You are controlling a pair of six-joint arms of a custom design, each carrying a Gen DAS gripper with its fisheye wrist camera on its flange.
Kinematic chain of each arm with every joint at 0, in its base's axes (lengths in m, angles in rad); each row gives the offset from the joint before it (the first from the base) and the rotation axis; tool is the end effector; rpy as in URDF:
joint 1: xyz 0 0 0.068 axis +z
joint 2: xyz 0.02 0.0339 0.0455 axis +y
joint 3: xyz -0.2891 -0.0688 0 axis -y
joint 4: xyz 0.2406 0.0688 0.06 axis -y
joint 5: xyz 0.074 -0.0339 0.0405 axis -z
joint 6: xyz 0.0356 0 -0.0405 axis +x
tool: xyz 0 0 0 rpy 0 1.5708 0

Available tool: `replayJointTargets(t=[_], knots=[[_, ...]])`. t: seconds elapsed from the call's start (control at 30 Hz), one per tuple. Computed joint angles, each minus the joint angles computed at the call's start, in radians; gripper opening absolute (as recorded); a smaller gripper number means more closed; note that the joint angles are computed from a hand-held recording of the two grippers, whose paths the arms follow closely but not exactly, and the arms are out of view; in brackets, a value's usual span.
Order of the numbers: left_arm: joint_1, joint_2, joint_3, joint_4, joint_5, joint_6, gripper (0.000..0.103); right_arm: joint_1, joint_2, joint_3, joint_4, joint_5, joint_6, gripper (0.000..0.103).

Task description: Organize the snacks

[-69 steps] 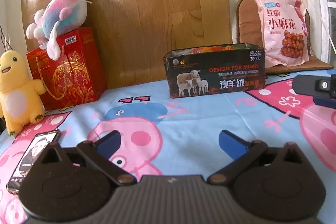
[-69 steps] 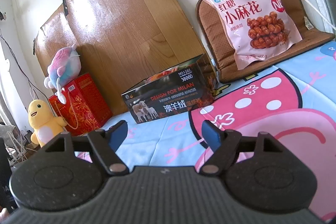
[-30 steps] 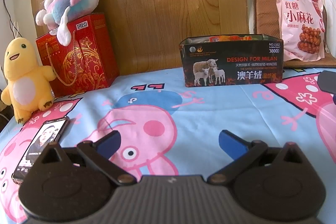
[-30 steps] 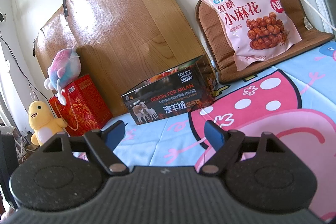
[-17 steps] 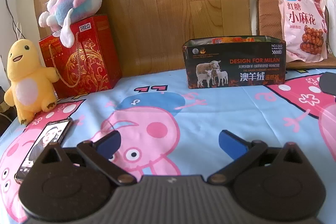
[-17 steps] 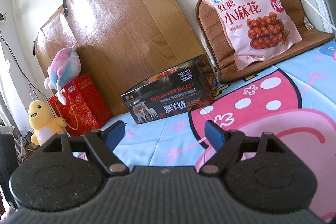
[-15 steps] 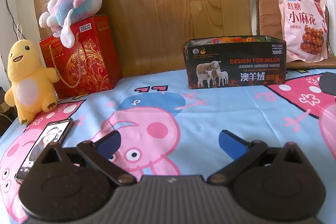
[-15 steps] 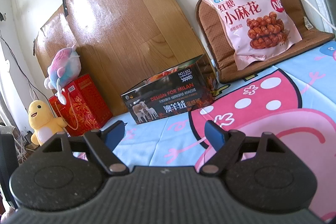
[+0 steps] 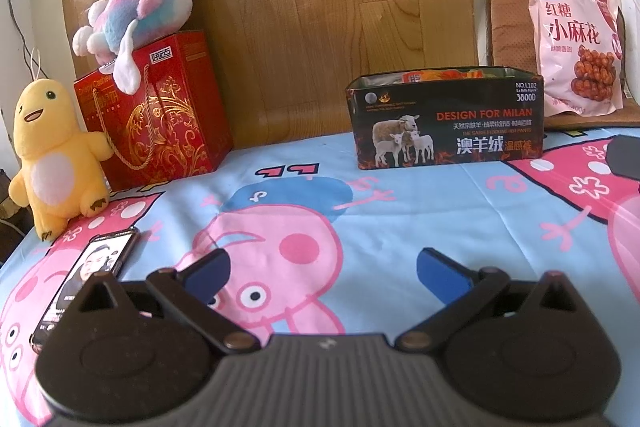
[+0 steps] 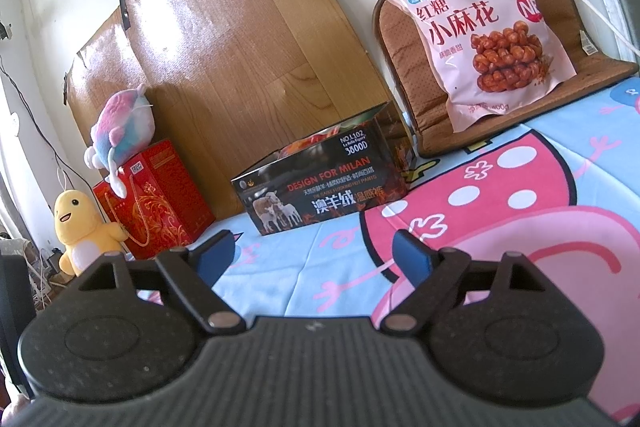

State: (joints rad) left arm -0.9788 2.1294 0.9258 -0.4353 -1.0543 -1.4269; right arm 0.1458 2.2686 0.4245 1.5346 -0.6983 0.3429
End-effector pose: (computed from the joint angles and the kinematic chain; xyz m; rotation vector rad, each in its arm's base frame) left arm 0.1983 -0.2394 0.0643 -0.4316 2.0837 0.5131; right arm 0.2886 0.0655 0.0563 -0.3088 1.8987 0.9851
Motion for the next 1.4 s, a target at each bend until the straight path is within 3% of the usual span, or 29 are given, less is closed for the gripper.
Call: replayJointTargets(t=[0.6,1.4], knots=[[0.007,-0.013,-0.024,0.058,0.007,0.047,0.103,0.005,0.000,0.004,-0.014,0.003,-0.003,0.089],[0.002,-0.012,-0.022,0.051,-0.001,0.044,0.103,0.002,-0.007,0.006,-0.027,0.006,0.001,0.090]])
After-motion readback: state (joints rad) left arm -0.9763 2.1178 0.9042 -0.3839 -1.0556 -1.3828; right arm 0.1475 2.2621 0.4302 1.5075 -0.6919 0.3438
